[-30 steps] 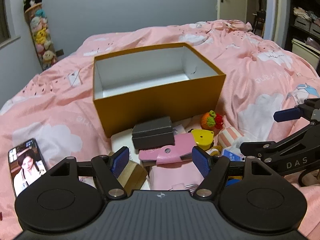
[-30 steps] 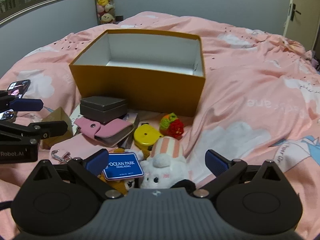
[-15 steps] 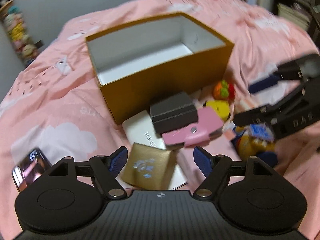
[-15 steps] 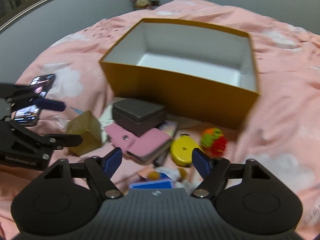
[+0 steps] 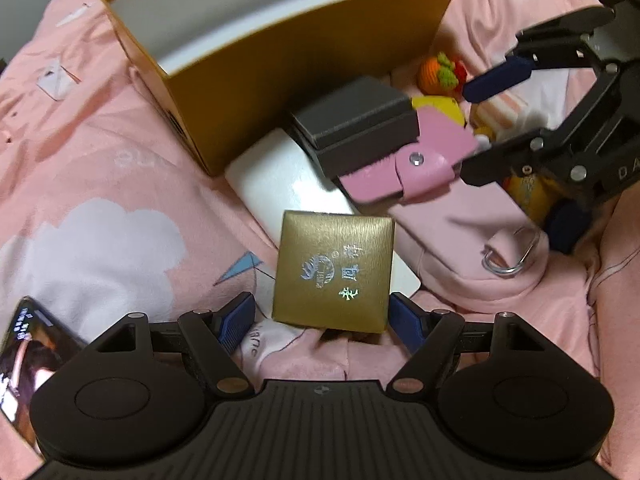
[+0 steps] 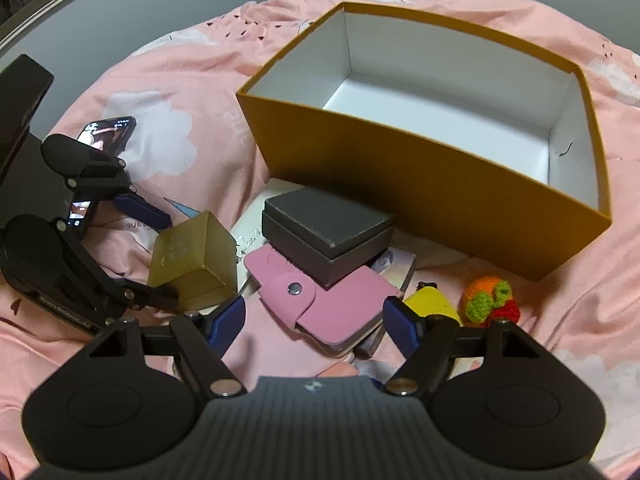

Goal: Organize objects
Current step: 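Grasp the small gold square box with the left gripper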

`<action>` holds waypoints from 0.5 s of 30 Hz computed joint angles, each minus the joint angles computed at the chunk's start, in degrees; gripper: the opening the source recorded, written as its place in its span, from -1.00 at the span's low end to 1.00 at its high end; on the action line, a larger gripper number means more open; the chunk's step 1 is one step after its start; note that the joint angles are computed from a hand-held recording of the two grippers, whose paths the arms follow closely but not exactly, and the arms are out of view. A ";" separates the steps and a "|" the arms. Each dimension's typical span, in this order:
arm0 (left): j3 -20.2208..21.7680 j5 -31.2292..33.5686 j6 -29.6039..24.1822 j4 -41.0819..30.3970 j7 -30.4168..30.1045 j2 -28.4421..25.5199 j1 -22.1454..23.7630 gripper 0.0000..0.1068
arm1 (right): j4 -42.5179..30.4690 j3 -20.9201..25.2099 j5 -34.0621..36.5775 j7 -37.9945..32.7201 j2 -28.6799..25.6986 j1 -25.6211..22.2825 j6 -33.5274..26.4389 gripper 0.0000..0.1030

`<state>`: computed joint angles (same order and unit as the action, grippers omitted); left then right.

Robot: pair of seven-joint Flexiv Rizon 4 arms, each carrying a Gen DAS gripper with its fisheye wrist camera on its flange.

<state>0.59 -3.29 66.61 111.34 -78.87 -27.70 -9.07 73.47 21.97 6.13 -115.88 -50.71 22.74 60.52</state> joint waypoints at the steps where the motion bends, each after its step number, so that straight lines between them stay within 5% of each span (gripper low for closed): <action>1: -0.49 -0.46 0.11 0.01 0.46 -0.35 0.40 0.65 | -0.25 -0.08 -0.08 0.04 -0.20 0.09 -0.22 0.49; 4: -1.33 -1.41 0.71 0.46 1.71 -0.73 1.04 0.61 | -0.91 -0.08 -0.13 0.01 -0.67 0.26 -0.82 0.49; 7: -1.27 -1.87 1.93 1.37 1.75 -0.47 1.00 0.34 | -1.91 0.30 0.14 -0.44 -1.31 0.15 -2.00 0.43; 15: -3.56 -7.93 9.48 7.04 -1.01 2.97 2.98 0.29 | -6.86 2.75 4.10 -2.54 -2.85 -0.95 -8.65 0.21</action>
<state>-2.96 -11.23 76.09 118.38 -79.88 -24.74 -6.10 66.61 24.72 10.23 -118.41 -53.57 21.79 51.88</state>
